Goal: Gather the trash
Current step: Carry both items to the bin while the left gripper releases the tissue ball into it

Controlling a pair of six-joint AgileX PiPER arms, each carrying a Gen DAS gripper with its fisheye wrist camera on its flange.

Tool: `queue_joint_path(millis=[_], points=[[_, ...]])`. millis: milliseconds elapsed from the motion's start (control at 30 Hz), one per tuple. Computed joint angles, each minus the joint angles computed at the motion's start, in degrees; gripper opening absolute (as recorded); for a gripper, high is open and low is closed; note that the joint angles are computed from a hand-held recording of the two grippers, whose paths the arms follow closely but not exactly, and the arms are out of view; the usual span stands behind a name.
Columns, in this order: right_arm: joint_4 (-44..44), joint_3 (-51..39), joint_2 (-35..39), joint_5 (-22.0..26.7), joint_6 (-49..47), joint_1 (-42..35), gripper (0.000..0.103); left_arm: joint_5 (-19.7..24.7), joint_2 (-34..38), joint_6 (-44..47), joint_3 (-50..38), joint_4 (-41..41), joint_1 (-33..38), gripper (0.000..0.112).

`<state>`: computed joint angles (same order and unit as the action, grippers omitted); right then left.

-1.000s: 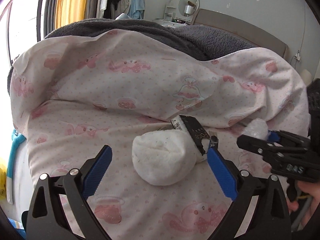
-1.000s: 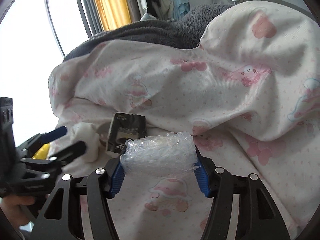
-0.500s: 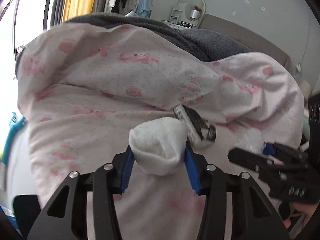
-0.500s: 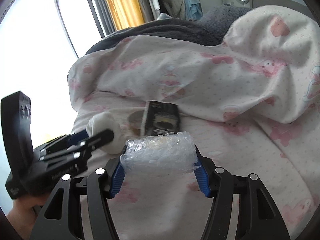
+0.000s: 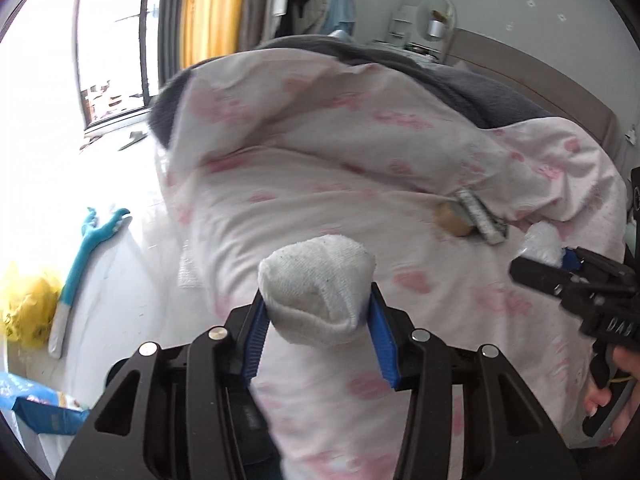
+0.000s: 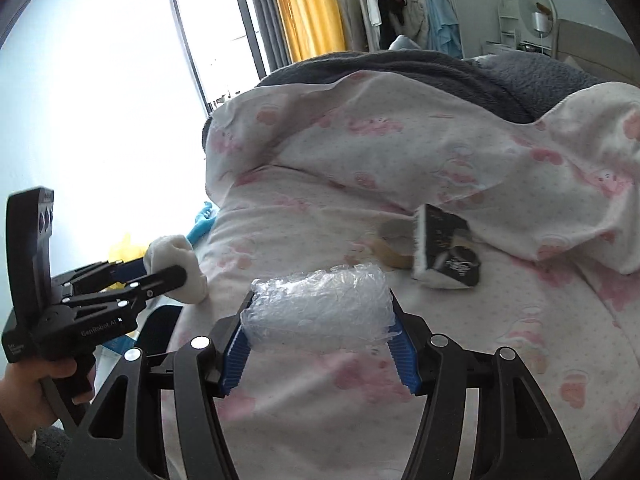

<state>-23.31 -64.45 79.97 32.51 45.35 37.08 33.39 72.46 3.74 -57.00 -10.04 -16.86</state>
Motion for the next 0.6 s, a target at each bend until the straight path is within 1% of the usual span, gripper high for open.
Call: queue_joint_path(millis=[167,400,467,600], points=[[-2.9,-4.3,3.7,0.2,4.3,3.8,0.061,1.3,-1.1,9.7,3.3,-8.0,8.6,0.05],[-2.9,-12.8,11.3,1.0,4.7,9.2,0.061,0.5,-0.5,19.9,7.8,-10.2,17.0,0.05],[-2.9,-15.7,13.7,1.8,4.2,10.8,0.061,1.1,0.7,24.2,8.7,-12.1,20.0,0.05],[-1.9,-21.0,18.0,3.1,2.7,13.3,0.061,2.2,3.0,30.3,10.5,-13.3,24.1,0.05]])
